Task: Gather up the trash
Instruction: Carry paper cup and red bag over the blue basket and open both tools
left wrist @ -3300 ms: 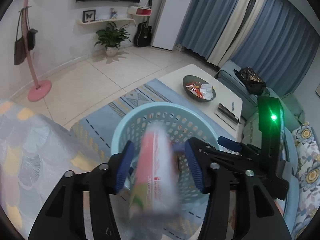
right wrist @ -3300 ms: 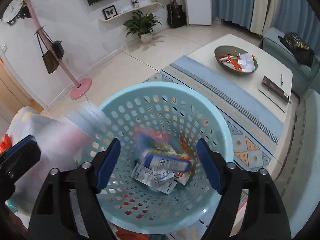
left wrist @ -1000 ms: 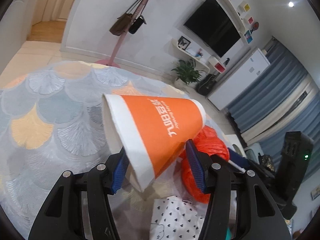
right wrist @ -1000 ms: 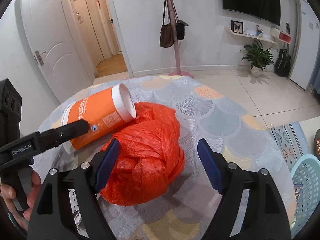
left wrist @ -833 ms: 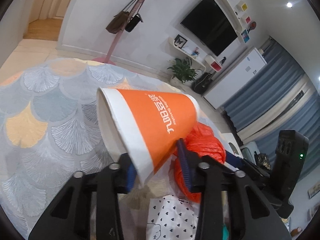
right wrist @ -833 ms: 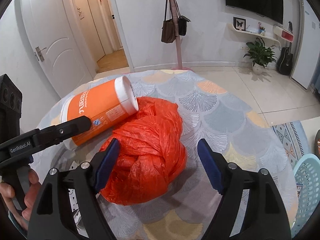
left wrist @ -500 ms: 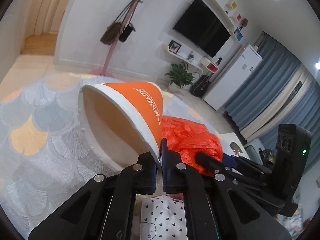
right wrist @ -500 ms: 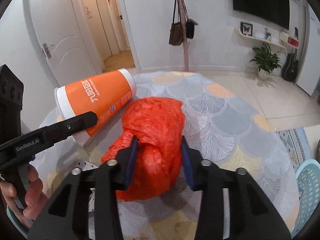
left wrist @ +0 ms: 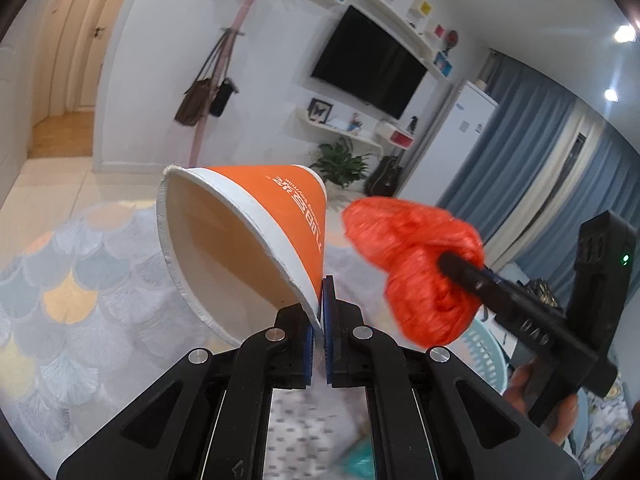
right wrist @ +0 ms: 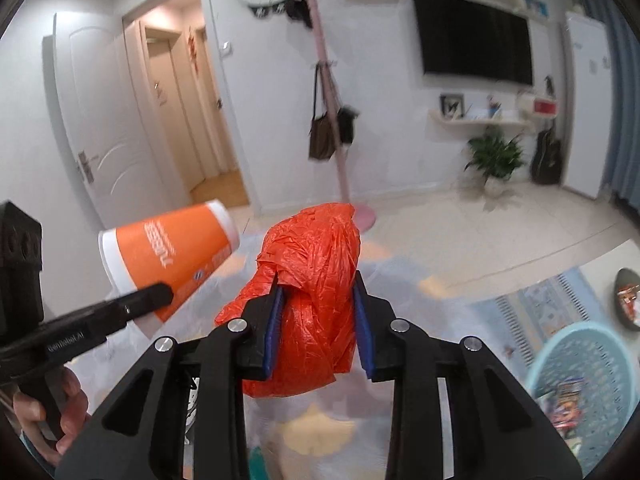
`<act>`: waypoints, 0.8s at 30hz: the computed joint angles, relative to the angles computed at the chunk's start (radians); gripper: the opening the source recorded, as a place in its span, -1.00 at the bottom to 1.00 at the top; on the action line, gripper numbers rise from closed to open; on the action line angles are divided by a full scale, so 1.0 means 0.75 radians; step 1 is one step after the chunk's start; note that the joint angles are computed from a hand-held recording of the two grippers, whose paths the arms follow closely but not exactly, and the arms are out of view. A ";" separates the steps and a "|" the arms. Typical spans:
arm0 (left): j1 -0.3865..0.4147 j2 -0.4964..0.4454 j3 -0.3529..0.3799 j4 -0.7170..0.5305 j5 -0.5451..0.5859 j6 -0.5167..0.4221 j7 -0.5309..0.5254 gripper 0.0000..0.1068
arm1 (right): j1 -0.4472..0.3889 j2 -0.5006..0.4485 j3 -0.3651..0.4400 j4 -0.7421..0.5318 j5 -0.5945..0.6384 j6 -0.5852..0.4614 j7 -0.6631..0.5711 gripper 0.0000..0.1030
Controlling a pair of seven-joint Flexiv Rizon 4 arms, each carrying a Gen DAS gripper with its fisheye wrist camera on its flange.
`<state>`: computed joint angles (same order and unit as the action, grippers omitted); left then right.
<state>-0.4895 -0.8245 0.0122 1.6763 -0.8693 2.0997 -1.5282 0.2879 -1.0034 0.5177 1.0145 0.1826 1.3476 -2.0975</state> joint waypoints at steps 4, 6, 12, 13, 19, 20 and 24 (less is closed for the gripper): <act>-0.141 -0.040 0.113 -0.141 -0.154 -0.078 0.161 -0.96 | -0.054 0.065 0.002 0.065 0.019 0.087 -0.008 -0.45; -0.211 -0.079 0.179 -0.235 -0.243 -0.134 0.251 -0.96 | -0.084 0.089 0.005 0.098 0.014 0.134 0.000 -0.45; -0.442 -0.293 0.599 -0.565 -0.363 -0.490 0.234 -0.96 | -0.140 0.144 -0.079 0.191 -0.024 0.288 0.130 -0.45; -0.448 -0.324 0.641 -0.612 -0.337 -0.542 0.197 -0.96 | -0.125 0.156 -0.143 0.209 -0.027 0.326 0.179 -0.45; -0.378 -0.519 0.775 -0.993 -0.153 -0.837 -0.021 -0.96 | -0.078 0.164 -0.390 0.259 -0.063 0.433 0.376 -0.45; -0.355 -0.560 0.795 -1.081 -0.119 -0.900 -0.063 -0.96 | -0.086 0.158 -0.410 0.249 -0.068 0.420 0.413 -0.45; -0.260 -0.690 0.837 -1.371 -0.014 -1.089 -0.211 -0.96 | -0.111 0.122 -0.467 0.215 -0.101 0.375 0.540 -0.45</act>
